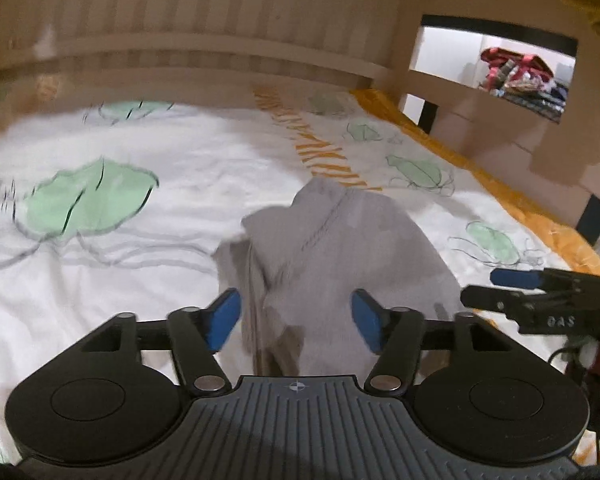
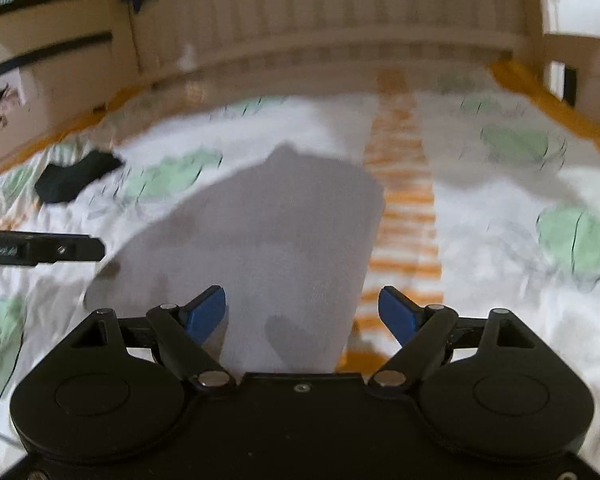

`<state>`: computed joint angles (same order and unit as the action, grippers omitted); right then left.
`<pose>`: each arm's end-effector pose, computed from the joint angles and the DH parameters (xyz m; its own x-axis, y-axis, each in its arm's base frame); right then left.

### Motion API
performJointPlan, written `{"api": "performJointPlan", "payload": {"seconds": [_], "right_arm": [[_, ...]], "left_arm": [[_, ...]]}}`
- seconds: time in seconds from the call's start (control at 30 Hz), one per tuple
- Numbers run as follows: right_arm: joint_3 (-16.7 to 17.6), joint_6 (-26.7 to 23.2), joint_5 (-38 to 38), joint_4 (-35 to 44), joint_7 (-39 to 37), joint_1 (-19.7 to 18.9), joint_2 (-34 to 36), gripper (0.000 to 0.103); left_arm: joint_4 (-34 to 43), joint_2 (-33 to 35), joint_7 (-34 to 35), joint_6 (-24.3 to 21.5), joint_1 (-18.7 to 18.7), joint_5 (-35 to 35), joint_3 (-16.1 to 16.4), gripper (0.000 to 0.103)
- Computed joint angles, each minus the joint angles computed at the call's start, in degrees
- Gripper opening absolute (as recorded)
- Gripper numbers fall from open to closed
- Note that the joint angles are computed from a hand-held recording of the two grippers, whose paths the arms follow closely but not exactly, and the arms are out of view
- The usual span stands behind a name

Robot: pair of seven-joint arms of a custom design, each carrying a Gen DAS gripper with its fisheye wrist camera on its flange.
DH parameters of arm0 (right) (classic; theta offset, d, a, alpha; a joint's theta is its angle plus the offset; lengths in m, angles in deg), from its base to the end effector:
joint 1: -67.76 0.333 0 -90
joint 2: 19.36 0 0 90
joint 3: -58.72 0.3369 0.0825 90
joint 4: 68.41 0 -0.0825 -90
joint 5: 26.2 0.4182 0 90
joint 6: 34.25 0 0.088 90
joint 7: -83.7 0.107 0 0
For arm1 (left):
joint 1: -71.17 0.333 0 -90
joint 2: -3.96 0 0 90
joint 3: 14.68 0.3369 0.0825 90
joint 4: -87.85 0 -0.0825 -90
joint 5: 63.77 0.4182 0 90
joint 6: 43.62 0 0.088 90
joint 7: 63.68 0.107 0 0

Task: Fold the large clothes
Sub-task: 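Withdraw both open tools from the folded hoodie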

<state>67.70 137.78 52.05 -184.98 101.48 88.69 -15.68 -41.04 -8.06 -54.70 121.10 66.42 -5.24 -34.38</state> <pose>0.5702 0.2444 0.4775 0.5426 -0.8229 -0.1687 -0.5203 -0.1716 -0.8366 0.4765 -0.2804 0.5231 -0.0047 -0.9902 0.1393 -0.5570 -0.1131 -0.8228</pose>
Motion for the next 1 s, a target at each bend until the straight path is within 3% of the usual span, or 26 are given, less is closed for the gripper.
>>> {"api": "performJointPlan", "payload": {"seconds": [0.13,0.23,0.3,0.37,0.47,0.57,0.7,0.77,0.83,1.0], "right_arm": [[0.73,3.37,-0.17,4.83,3.37,-0.45,4.96,0.085],[1.64,4.95,-5.51,5.62,10.18,-0.80,7.13,0.087],[1.06,5.20,-13.20,5.14,17.17,0.30,8.30,0.088],[1.84,5.62,-16.42,4.40,19.36,0.25,8.51,0.089],[2.57,5.29,-20.10,4.41,23.58,-0.32,8.87,0.093],[3.62,5.11,-23.16,3.09,25.81,-1.66,7.43,0.093],[7.71,5.46,-14.97,0.44,19.29,-5.75,3.06,0.096],[6.76,5.80,-11.80,-1.36,17.67,-4.89,0.38,0.102],[5.48,5.53,-9.60,-3.66,17.44,-3.75,-2.74,0.102],[3.17,5.76,-15.78,-11.21,26.20,-1.12,-10.48,0.102]], "left_arm": [[4.89,5.23,-2.77,-4.53,-0.54,3.43,-0.13,0.062],[7.30,8.55,-0.96,-10.92,-2.84,0.72,1.47,0.062],[7.03,9.71,1.97,-10.17,-3.90,-4.45,3.68,0.074],[6.24,9.75,0.69,-9.08,-4.56,-6.07,5.14,0.082],[5.40,8.60,-0.03,-8.85,-5.32,-7.04,5.72,0.081],[4.68,6.26,0.21,-10.42,-5.85,-7.90,5.09,0.081],[3.38,1.79,-0.40,-13.97,-6.22,-8.21,2.82,0.082],[3.44,0.08,0.63,-17.31,-6.67,-9.40,1.40,0.083],[3.86,-1.29,1.98,-21.15,-7.40,-10.74,-0.06,0.083],[4.91,-3.24,2.60,-27.90,-9.42,-12.68,-3.14,0.083]]}}
